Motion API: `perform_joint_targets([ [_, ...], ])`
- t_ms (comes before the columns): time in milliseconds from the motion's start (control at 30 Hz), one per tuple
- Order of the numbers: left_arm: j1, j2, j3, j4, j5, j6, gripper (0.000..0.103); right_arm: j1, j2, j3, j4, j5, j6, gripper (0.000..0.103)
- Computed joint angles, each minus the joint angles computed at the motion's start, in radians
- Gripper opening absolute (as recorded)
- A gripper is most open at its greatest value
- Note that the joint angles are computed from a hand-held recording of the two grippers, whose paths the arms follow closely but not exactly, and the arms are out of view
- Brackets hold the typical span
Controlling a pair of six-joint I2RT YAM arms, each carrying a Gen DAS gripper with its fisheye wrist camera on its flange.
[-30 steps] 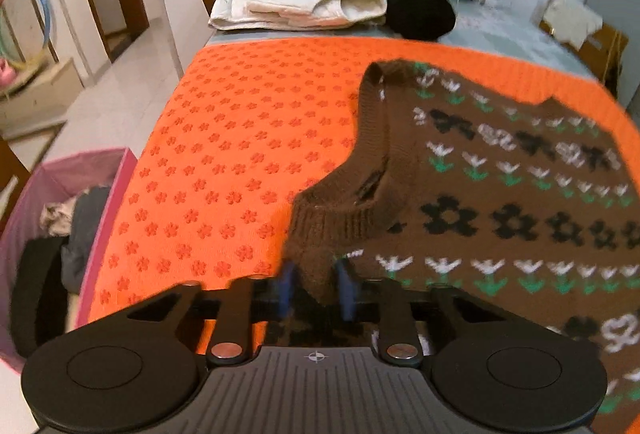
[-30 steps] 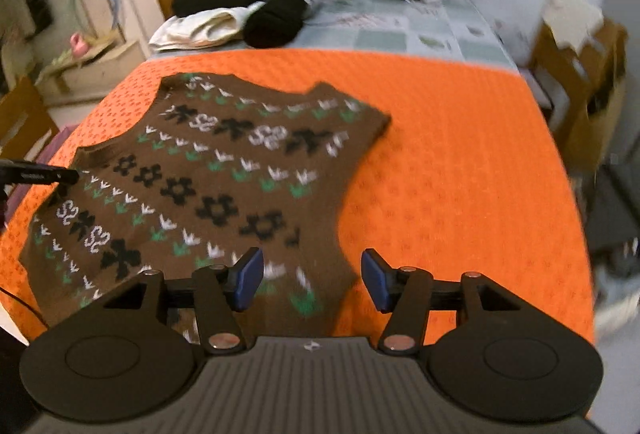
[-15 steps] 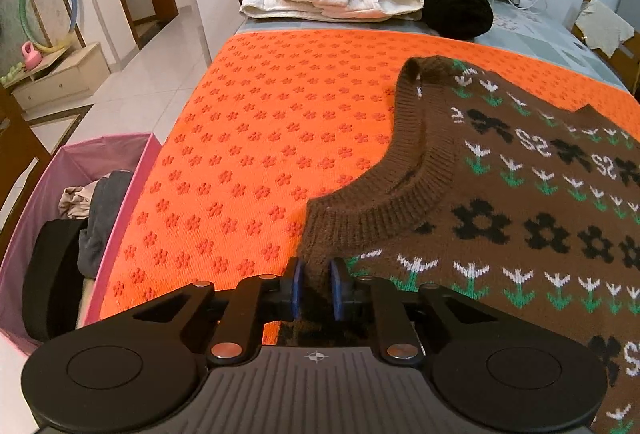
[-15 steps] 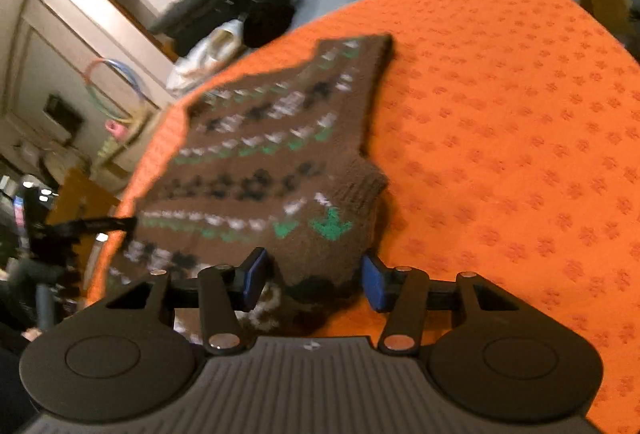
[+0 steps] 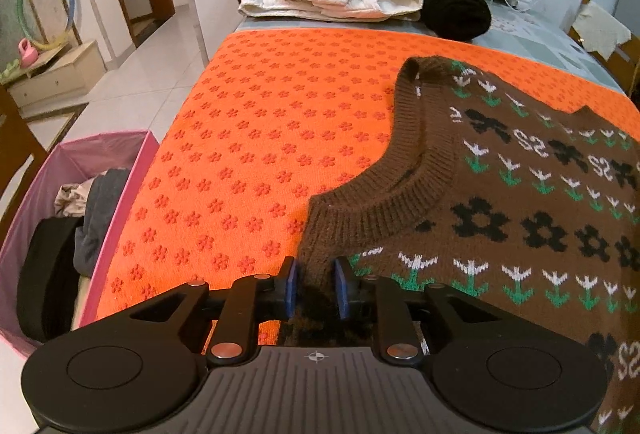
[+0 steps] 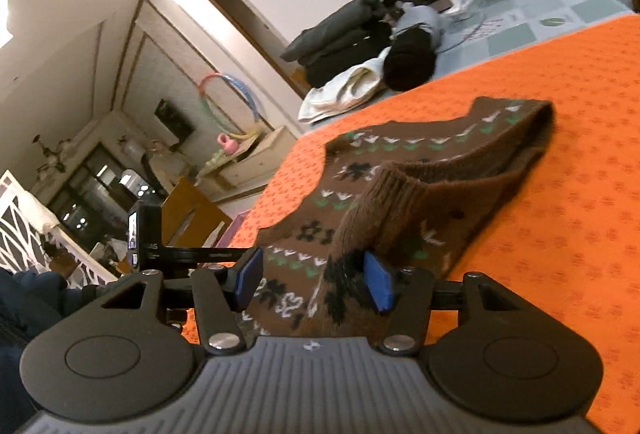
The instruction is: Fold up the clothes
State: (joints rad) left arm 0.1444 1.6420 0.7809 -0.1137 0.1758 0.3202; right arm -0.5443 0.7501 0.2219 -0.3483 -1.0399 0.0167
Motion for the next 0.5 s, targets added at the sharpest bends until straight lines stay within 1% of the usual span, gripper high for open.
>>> perform_joint_targets([
  [33,0.001,-0.003,-0.003,0.001,0.001,0.007,0.023,0.023,-0.005,-0.012,0.028,0.016,0.029,0.064],
  [100,0.002,-0.010,-0.010,0.003,0.003,0.022,0.024,0.063,-0.014,-0.030,0.048,0.070,0.051,0.065],
  [233,0.013,-0.025,-0.019,-0.008,0.010,0.024,0.026,0.104,-0.027,-0.053,0.028,0.181,0.037,0.065],
  [267,0.017,-0.032,-0.024,-0.011,0.012,0.024,0.026,0.104,-0.028,-0.056,0.020,0.198,0.035,0.063],
  [300,0.022,-0.038,-0.030,-0.014,0.014,0.025,0.026,0.095,-0.026,-0.057,0.010,0.209,0.035,0.059],
  [367,0.030,-0.053,-0.040,-0.022,0.017,0.029,0.027,0.077,-0.026,-0.033,-0.057,0.239,0.019,0.028],
  [400,0.034,-0.060,-0.043,-0.029,0.017,0.030,0.027,0.067,-0.029,-0.013,-0.105,0.258,0.005,0.026],
  [433,0.038,-0.068,-0.046,-0.037,0.016,0.031,0.027,0.056,-0.047,0.015,-0.179,0.281,-0.010,0.023],
  [500,0.039,-0.089,-0.055,-0.059,0.008,0.035,0.026,0.032,-0.097,0.082,-0.353,0.324,-0.036,0.021],
])
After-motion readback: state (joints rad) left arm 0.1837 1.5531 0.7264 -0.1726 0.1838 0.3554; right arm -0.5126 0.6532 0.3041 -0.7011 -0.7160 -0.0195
